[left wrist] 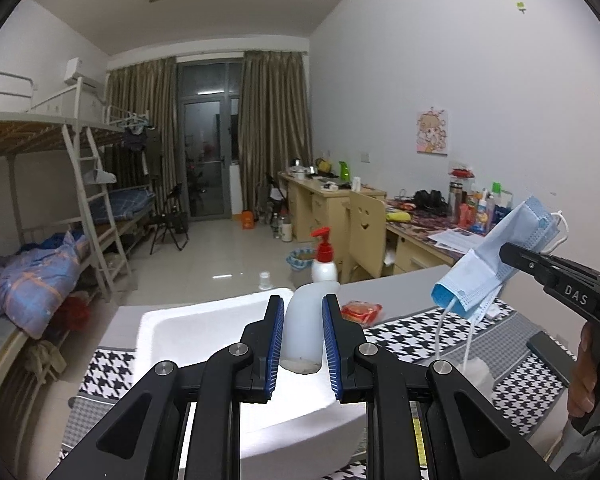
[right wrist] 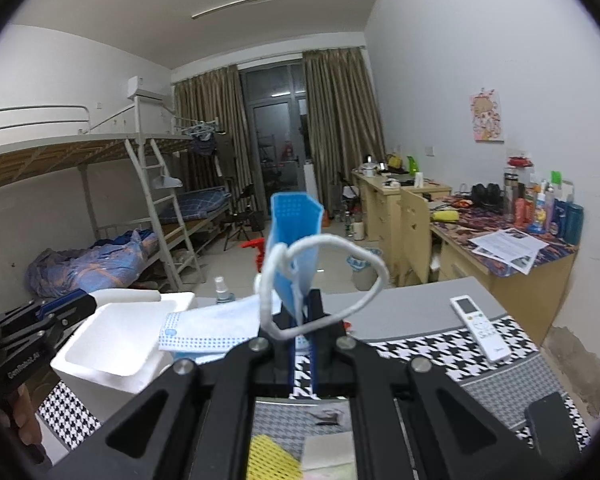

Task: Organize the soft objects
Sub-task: 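Open the left gripper over the white foam box to drop the stick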

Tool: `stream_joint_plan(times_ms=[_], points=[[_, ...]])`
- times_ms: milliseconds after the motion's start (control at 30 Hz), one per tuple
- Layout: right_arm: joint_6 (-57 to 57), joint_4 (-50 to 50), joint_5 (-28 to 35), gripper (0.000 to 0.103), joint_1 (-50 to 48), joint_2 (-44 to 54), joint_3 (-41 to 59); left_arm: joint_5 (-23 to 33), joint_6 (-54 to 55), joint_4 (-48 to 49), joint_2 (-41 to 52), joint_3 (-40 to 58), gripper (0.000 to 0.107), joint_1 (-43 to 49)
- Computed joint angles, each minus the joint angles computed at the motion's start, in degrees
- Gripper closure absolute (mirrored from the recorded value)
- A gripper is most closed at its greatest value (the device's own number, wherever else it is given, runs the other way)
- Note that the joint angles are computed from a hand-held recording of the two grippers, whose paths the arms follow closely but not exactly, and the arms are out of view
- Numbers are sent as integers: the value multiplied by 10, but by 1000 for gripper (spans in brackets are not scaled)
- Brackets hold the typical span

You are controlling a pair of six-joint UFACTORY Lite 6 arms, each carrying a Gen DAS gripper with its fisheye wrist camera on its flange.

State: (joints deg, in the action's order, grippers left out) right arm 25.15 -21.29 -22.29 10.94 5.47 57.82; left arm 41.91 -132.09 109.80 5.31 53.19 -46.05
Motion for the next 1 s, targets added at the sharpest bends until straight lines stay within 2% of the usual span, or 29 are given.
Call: stream_joint_plan(times_ms=[333,533,633,700,733,767,867,1000], points=[[69,-69,17,95,35,47,67,30,19,-44,-1,-6,86,14],[70,-78,23,95,43,64,86,14,23,-53,10,2,85,39],[68,-73,30,95,47,73,95,-20,19,-47,9,-1,80,63],[61,-65,33,95,50,75,97,-18,12,-45,3,-9,62,68],[61,-63,36,95,51,77,101,-10,5,-42,-6,-19,40,68],[60,-60,40,95,54,79,105,-3,-4,-38,-13,-28,25,67],[51,-48,52,95,63,86,118,30,-11,-43,-33,-48,13,60],[58,-56,60,95,70,95,133,40,-8,-48,-46,-60,8,60]])
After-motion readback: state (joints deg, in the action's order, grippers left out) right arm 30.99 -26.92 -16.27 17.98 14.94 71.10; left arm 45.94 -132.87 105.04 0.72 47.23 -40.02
